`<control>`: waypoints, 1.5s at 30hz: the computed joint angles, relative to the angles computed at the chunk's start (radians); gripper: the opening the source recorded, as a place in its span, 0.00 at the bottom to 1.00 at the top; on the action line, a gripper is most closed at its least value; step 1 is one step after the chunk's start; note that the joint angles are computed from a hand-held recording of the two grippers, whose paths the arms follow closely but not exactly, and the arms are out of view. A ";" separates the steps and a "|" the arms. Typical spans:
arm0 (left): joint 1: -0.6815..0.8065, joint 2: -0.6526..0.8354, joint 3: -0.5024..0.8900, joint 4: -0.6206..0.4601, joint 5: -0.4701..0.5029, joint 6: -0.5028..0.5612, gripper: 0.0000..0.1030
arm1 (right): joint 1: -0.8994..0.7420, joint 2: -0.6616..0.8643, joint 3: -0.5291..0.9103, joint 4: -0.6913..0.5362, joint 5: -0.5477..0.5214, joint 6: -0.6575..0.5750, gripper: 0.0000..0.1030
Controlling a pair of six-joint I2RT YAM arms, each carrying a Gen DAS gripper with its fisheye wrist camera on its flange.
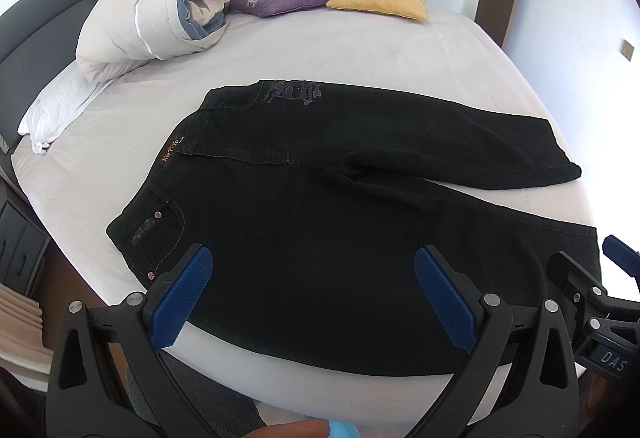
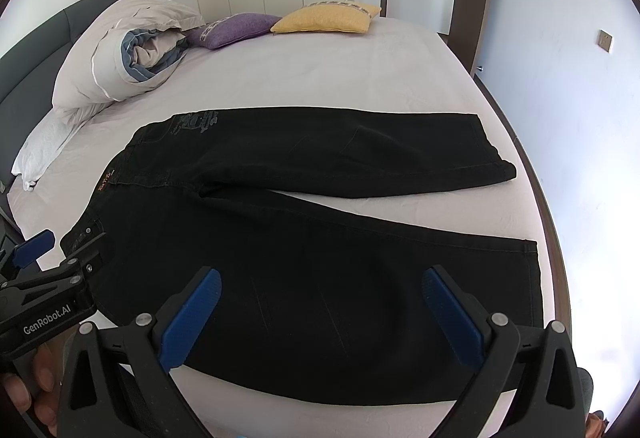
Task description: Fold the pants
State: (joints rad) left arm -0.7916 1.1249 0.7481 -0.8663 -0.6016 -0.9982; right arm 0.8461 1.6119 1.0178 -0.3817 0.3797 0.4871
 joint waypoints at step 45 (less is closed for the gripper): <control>1.076 0.692 0.587 0.429 0.760 0.642 0.98 | -0.385 0.503 0.681 -0.005 -0.628 -0.586 0.97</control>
